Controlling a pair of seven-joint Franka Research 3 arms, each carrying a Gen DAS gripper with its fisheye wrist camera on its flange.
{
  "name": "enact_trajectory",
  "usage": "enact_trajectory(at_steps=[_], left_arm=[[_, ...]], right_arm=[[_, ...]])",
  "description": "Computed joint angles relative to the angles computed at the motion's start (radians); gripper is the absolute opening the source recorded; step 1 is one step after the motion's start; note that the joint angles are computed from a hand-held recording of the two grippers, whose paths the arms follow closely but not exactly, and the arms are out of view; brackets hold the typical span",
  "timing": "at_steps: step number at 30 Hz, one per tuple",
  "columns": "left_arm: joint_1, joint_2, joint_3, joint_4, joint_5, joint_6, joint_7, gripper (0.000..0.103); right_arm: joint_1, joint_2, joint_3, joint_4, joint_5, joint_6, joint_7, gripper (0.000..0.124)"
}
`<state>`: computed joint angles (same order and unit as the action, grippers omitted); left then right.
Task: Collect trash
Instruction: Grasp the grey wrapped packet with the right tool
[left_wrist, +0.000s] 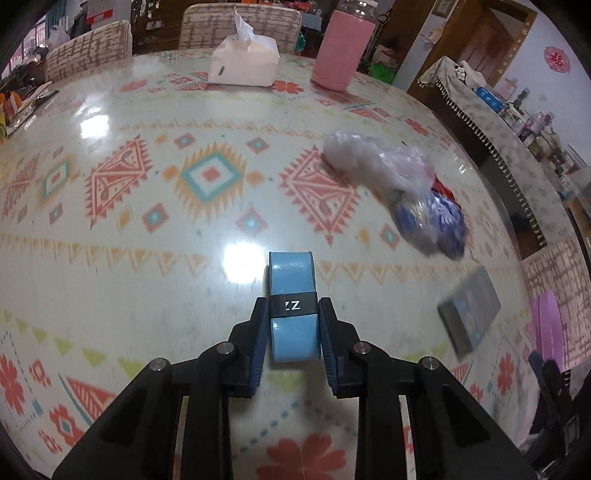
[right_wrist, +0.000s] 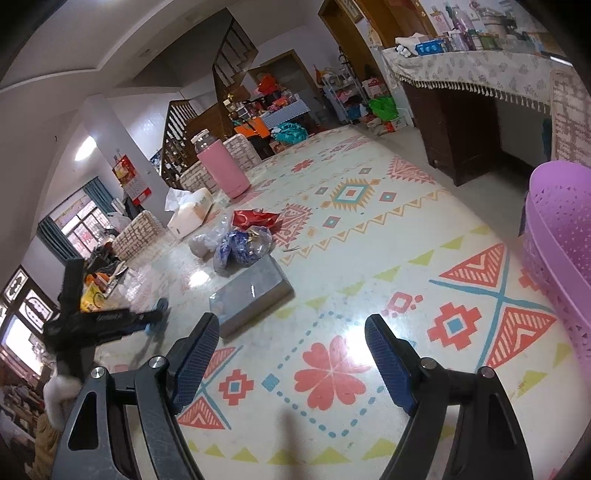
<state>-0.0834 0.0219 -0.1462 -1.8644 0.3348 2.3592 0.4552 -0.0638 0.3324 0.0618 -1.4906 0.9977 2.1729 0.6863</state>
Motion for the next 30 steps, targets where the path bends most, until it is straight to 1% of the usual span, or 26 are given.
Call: enact_trajectory(at_steps=[4,7,8,9,11,13,15,19,23,26,28,30], left_arm=[[-0.002,-0.025,-0.002,-0.041,0.002,0.041,-0.028,0.026],[-0.002,-0.044,-0.003,-0.071,0.006,0.072,-0.041,0.026],[0.000,-0.042,-0.003,-0.073,0.004,0.082,-0.041,0.026],[0.001,-0.048,-0.002,-0.085,0.004,0.097,-0.043,0.026],[0.004,-0.062,-0.002,-0.110,0.007,0.130,-0.054,0.026],[0.005,-0.067,-0.004,-0.123,0.017,0.147,-0.061,0.026],[0.006,-0.069,-0.006,-0.129,0.033,0.156,-0.064,0.026],[0.006,-0.072,-0.010,-0.140,0.072,0.169,-0.066,0.026],[0.005,-0.076,-0.013,-0.144,0.090,0.171,-0.077,0.026],[0.005,-0.078,-0.010,-0.152,0.077,0.185,-0.075,0.026],[0.008,-0.087,-0.006,-0.168,0.054,0.210,-0.070,0.026],[0.012,-0.095,-0.001,-0.185,0.025,0.237,-0.060,0.026]], right_arm=[[0.014,-0.021,-0.003,-0.029,-0.014,0.042,-0.016,0.085],[0.031,-0.031,-0.008,-0.040,-0.055,0.065,-0.012,0.085],[0.042,-0.031,-0.012,-0.036,-0.093,0.061,0.006,0.085],[0.043,-0.024,-0.013,-0.023,-0.110,0.035,0.022,0.085],[0.036,0.005,-0.008,0.032,-0.128,-0.070,0.071,0.085],[0.038,0.035,-0.001,0.084,-0.144,-0.141,0.115,0.085],[0.052,0.090,0.007,0.178,-0.184,-0.215,0.182,0.085],[0.097,0.168,0.017,0.306,-0.277,-0.235,0.279,0.085],[0.148,0.265,0.019,0.467,-0.391,-0.263,0.414,0.085],[0.193,0.297,0.012,0.523,-0.481,-0.240,0.478,0.085],[0.210,0.331,0.013,0.581,-0.524,-0.246,0.520,0.085],[0.247,0.352,-0.001,0.611,-0.591,-0.226,0.565,0.085]])
